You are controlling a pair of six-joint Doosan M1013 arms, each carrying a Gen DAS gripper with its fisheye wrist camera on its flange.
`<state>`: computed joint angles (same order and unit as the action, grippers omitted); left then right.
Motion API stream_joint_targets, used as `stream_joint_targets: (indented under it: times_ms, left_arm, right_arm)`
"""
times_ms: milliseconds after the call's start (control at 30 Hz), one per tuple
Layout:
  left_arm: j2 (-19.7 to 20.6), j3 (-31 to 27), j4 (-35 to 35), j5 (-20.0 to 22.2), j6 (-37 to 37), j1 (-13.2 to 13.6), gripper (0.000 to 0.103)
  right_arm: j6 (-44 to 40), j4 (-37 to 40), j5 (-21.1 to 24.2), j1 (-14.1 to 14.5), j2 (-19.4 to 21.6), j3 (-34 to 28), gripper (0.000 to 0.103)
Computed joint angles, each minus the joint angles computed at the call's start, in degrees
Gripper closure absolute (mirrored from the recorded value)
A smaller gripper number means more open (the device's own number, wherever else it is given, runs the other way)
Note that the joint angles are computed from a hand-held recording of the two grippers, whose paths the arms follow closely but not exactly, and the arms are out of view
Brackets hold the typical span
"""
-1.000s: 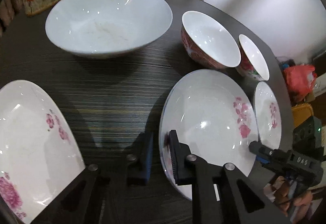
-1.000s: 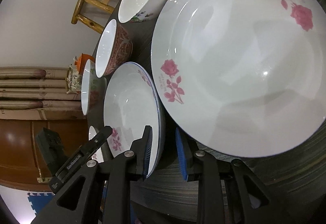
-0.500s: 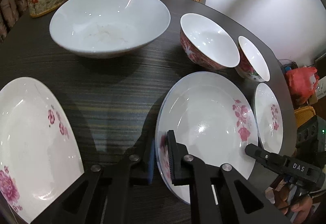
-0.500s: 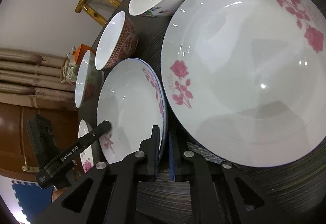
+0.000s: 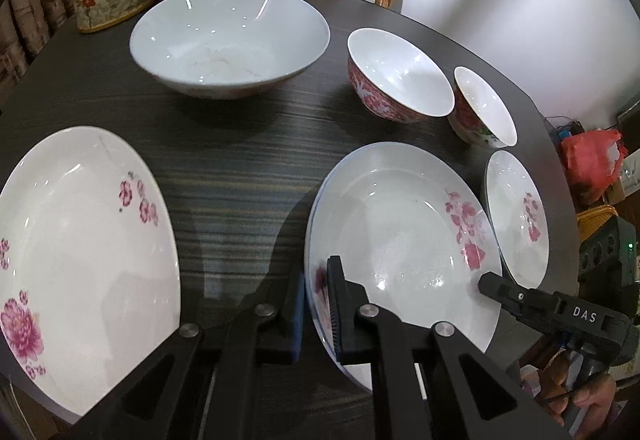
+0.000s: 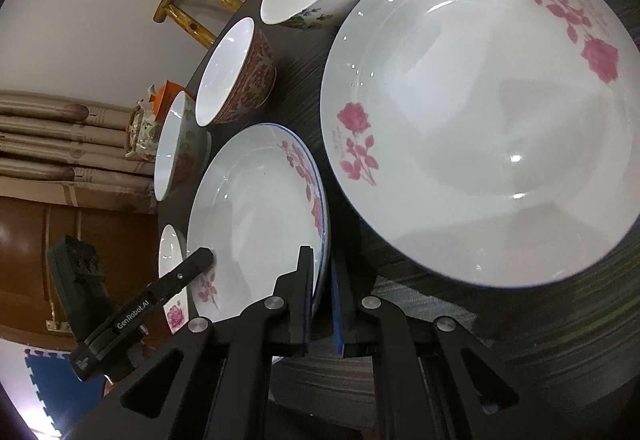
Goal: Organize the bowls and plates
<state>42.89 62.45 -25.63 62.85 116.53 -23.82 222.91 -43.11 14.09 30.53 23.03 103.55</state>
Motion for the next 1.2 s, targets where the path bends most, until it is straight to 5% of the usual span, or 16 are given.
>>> stream_joint_targets:
  times_ms: [533,1200]
  left_arm:
    - [-4.19,4.20,-1.75,-3.40,0.54,2.32,0.093]
    - [-5.06,5.54,-1.36,-6.16,-4.30,7.56,0.093]
  right_arm:
    - [-3.33,1.13,-1.35,0.67,-0.05,-1.45,0.094]
    - [-41.20,29.96,1.02,0.21,5.03,-12.38,0.094]
